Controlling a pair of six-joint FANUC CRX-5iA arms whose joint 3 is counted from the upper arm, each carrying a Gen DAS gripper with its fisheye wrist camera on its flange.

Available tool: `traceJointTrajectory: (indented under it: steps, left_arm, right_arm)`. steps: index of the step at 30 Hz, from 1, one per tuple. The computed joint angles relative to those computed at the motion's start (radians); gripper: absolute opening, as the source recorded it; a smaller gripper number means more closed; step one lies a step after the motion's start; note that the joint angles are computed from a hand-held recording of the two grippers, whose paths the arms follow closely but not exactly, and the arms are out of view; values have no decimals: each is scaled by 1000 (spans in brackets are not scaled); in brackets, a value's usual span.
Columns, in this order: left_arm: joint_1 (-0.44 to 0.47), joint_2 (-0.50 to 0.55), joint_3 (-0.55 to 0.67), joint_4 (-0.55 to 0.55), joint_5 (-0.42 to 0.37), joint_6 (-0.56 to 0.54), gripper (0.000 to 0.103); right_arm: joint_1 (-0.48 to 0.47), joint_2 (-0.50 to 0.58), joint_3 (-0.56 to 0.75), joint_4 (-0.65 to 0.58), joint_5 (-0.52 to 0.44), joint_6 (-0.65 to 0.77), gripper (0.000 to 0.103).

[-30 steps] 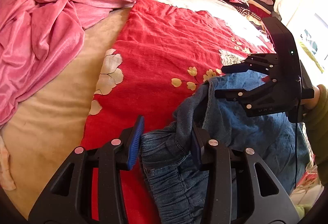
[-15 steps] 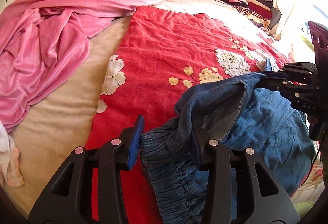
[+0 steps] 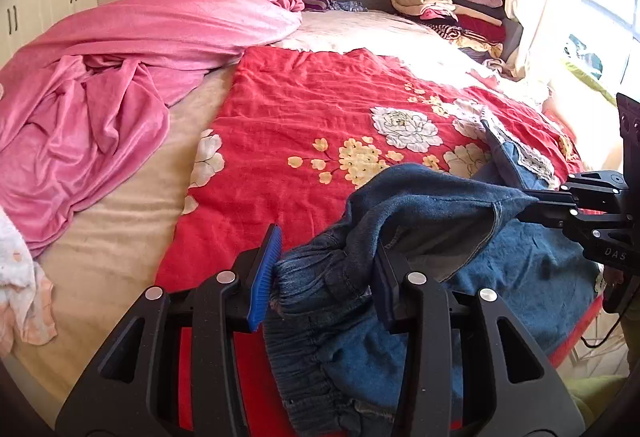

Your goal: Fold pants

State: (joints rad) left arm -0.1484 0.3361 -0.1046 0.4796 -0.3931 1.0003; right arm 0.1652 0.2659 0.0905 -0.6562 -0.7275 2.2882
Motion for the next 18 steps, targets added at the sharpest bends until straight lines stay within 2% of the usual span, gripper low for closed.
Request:
traceJointTrajectory:
  steps: [4,8,12,18]
  left_arm:
    - [-13,-57,-84,-2,58,-9,35]
    - [-15,-92,-148,9,74,-14,36]
    - [-11,-112,-161,-116,59,106,37]
    - [-5,-133,-188,-185,21,187,37]
  right_arm:
    - [-14,-49,-64,-40,-8,47,9]
    - [-11,-81,-116,-53,-19,70,9]
    - [0,-104,-152,-53,-26,80,9]
    - [29,-131,-203,-25,-40,81,9]
